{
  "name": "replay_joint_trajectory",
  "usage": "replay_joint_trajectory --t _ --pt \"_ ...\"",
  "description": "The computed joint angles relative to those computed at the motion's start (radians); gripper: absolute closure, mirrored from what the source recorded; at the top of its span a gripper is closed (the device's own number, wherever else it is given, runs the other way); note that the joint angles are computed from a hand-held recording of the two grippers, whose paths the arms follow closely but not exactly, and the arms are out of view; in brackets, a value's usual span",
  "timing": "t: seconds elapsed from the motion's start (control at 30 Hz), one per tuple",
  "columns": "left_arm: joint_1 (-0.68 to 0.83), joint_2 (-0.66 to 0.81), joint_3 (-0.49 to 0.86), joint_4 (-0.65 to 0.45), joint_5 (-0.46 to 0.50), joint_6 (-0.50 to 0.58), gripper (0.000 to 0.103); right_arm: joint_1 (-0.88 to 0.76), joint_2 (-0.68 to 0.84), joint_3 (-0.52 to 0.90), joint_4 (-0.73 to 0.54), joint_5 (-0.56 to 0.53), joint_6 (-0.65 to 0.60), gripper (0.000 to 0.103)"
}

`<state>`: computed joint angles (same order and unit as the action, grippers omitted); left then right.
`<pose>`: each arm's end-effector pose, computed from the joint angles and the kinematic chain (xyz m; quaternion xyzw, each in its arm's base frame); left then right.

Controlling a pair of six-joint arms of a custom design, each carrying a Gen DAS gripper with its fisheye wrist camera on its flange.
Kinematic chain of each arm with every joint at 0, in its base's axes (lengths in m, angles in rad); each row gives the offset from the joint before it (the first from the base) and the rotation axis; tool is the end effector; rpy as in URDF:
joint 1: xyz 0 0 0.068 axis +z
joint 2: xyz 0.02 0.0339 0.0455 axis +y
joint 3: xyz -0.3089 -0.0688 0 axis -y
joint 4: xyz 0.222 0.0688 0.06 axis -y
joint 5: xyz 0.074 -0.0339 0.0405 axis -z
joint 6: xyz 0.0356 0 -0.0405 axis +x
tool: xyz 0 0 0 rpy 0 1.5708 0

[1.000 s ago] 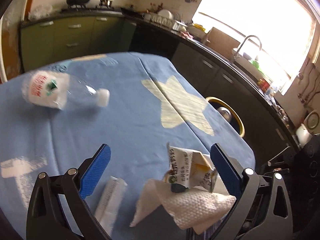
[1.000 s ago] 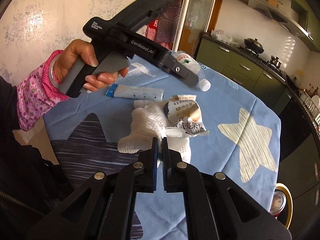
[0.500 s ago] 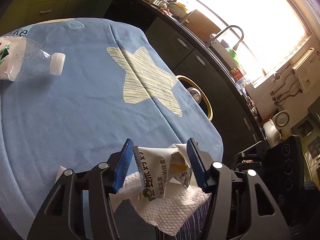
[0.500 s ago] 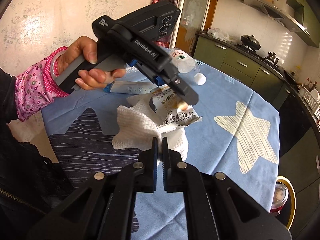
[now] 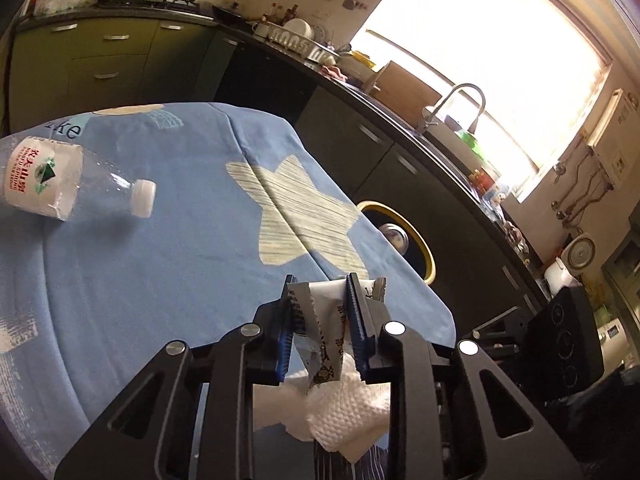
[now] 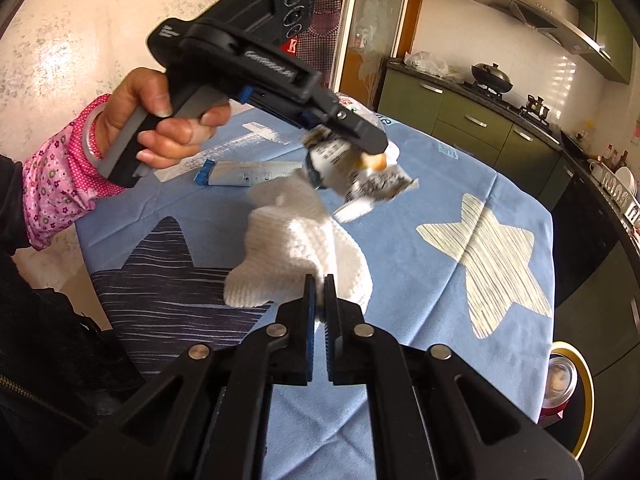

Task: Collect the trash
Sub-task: 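Grasp the paper wrapper with the left gripper while the right gripper lifts the tissue, then carry the tissue into the bin and open the right gripper while the left gripper holds the wrapper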

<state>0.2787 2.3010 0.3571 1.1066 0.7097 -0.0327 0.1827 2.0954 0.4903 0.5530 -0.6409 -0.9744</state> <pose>0.2646 0.0516 0.0400 -0.0127 0.8841 -0.2806 0.3735 0.2694 0.0714 0.0679 -0.5693 0.7239 0.1871 0.3420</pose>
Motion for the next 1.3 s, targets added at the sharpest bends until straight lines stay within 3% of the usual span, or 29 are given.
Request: replay_joint_trajectory --t 0.17,0.33,0.6,0.77,0.93,1.3 --pt "0.036 0.036 0.044 0.052 -0.072 -0.107 0.078 -0.029 -0.017 0.002 -0.035 -0.022 -0.020 0.099" --pt "-0.015 0.078 0.068 0.065 -0.197 -0.112 0.078 -0.081 -0.045 0.023 -0.076 -0.054 -0.005 0.099" --pt "-0.146 0.135 0.098 0.051 -0.295 -0.119 0.078 -0.225 -0.140 0.108 -0.136 -0.135 0.126 0.099" --pt "-0.185 0.160 0.088 0.080 -0.312 -0.112 0.078 -0.346 -0.201 0.159 -0.080 -0.123 0.277 0.099" --pt "-0.196 0.164 0.078 0.100 -0.304 -0.098 0.078 -0.438 -0.169 0.287 -0.065 -0.018 0.463 0.099" --pt "-0.180 0.167 0.083 0.092 -0.281 -0.077 0.078 -0.454 0.096 0.569 -0.146 0.262 0.684 0.099"
